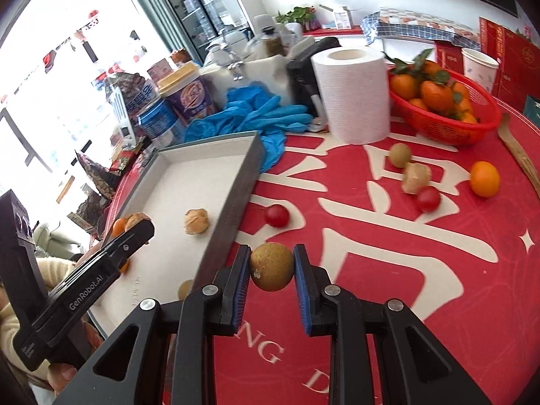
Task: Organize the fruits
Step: 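Carry the physalis and kiwi over the white tray and open both grippers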
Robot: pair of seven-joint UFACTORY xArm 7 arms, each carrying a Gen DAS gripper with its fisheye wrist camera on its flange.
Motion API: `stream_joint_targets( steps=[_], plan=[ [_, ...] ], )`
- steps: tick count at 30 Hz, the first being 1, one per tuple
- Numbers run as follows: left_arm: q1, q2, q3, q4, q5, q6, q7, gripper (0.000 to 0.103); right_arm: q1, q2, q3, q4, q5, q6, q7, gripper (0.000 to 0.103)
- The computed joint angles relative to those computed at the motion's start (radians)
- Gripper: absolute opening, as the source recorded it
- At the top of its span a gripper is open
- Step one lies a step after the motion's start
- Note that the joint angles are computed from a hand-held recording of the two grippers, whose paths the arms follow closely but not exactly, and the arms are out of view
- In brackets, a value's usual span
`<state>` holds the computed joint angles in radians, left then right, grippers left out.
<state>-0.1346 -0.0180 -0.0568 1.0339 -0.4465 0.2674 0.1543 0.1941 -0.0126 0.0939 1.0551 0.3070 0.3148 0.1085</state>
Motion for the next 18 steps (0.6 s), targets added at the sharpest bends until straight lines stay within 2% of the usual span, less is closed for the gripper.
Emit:
stream_joint_targets(
  steps=[4, 10, 11, 13, 16, 18],
  plan=[
    [0.021, 0.009, 0.015, 0.003, -0.006, 0.024, -0.018, 0.029, 0.025, 0.068, 0.026, 0.087, -0.036, 0.022, 0.003, 0.026],
    [0.047, 0.02, 0.022, -0.001, 0.092, 0.029, -0.116, 0.03, 0.051, 0.152, 0.051, 0.188, -0.078, 0.063, 0.001, 0.026],
    [0.05, 0.022, 0.022, 0.001, 0.104, 0.034, -0.129, 0.035, 0.052, 0.163, 0.055, 0.201, -0.076, 0.07, -0.001, 0.026],
    [0.053, 0.023, 0.018, 0.003, 0.06, 0.039, -0.089, 0.043, 0.05, 0.184, 0.065, 0.221, -0.055, 0.083, -0.017, 0.026],
    [0.051, 0.021, 0.015, -0.005, 0.14, 0.021, -0.147, 0.052, 0.053, 0.205, 0.065, 0.243, -0.057, 0.099, -0.019, 0.027],
    [0.049, 0.021, 0.013, -0.003, 0.128, 0.022, -0.136, 0.056, 0.054, 0.208, 0.058, 0.245, -0.071, 0.103, -0.004, 0.027]
  ],
)
